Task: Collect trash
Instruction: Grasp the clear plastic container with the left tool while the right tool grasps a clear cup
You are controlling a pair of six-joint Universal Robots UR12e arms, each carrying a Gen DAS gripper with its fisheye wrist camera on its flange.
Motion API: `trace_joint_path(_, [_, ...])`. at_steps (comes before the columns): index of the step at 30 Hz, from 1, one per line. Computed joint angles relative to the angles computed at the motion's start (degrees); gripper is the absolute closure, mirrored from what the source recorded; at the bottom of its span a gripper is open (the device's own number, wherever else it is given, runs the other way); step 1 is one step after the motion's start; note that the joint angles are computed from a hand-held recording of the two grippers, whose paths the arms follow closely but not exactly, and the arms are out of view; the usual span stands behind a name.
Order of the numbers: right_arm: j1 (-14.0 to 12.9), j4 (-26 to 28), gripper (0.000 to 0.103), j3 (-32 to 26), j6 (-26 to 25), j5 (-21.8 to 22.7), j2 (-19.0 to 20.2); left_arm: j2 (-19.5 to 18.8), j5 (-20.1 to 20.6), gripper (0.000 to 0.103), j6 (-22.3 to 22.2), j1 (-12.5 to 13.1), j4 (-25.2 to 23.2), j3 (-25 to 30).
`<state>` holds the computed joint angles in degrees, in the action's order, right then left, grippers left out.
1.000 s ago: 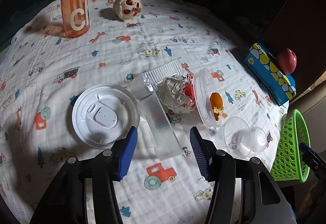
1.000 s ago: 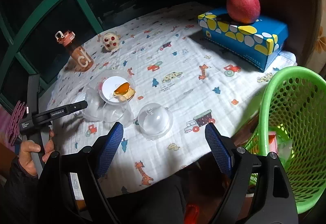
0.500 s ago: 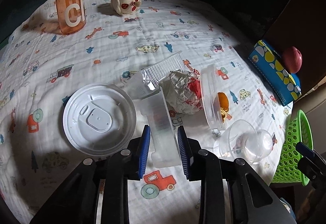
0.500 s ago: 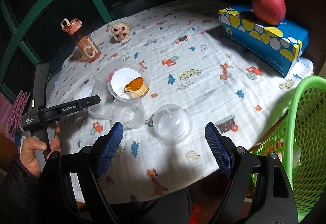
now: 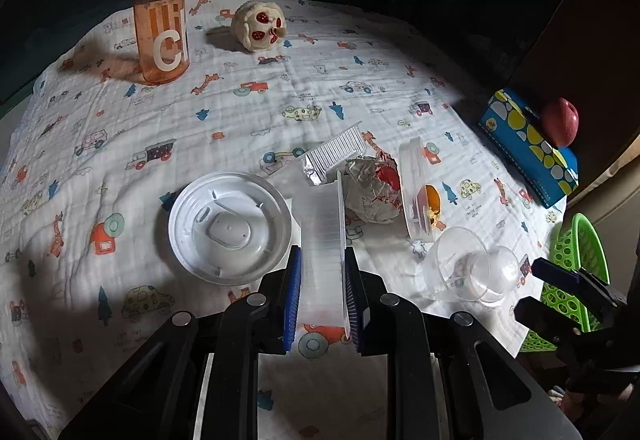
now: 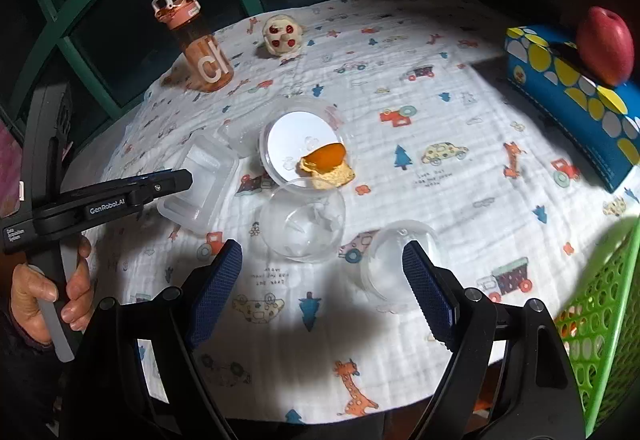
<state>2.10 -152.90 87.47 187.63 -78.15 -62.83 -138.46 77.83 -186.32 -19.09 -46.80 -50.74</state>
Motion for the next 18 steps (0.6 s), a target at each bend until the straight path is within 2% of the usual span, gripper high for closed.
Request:
trace_joint_path(3, [0.7, 1.7, 0.021, -2.1, -2.6, -0.1, 1.3, 0.9, -0.2, 0.083, -0.3, 0.3, 1.2, -1.3])
trace_joint_path(7, [1.7, 3.6, 0.021, -4.5, -5.4, -2.3, 3.1, 1.8, -0.5, 0.083, -0.5, 0.7, 2.5, -2.4])
trace_joint_path(9, [2.1, 4.4, 0.021, -5.4, -6.0, -3.9, 3.8, 2.2, -0.8, 0.083, -0.5, 0.9, 3.0, -2.9])
trace_joint_path(16, [2.4, 7.0, 0.022, -8.0, -6.4, -5.2, 6.0, 2.9, -2.2, 0.083, -0.3, 1.1, 3.8, -3.7])
trace_joint_path(18, [2.7, 7.8, 0.032, -8.6, -6.6, -6.5, 6.4, 3.0, -2.3, 0.083, -0.4, 1.2, 3.9, -3.8])
